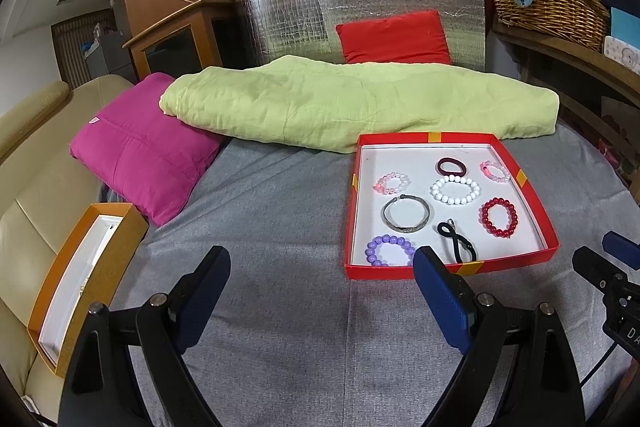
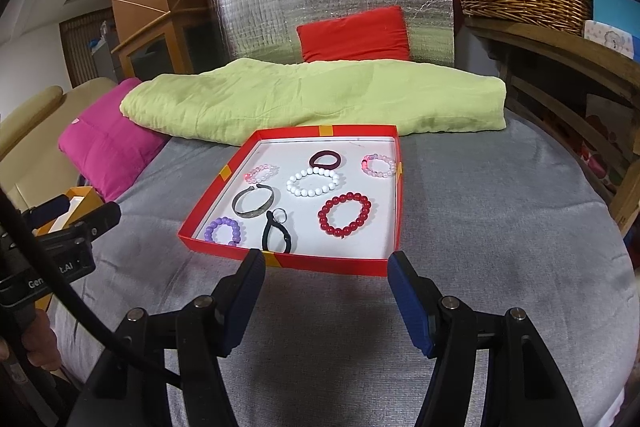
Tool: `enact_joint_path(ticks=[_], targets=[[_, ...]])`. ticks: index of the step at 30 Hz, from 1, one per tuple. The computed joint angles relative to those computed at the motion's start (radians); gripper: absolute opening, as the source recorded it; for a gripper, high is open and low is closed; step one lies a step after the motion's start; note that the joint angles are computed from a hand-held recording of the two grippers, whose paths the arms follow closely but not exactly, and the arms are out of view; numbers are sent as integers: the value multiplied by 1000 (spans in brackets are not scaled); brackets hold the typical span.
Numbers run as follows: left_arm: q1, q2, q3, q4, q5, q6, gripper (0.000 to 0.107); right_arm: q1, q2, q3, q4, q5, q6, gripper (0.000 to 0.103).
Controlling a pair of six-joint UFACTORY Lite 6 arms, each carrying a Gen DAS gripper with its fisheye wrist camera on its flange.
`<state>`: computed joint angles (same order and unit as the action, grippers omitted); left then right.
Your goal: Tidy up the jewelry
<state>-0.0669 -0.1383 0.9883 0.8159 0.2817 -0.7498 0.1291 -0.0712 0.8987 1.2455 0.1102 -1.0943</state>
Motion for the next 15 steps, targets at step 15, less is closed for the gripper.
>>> enact_joint_path(ticks=[15], targets=[[-11,-13,-19,87,-11,-82,93,-29,-1,-2,29,19,-42,67]])
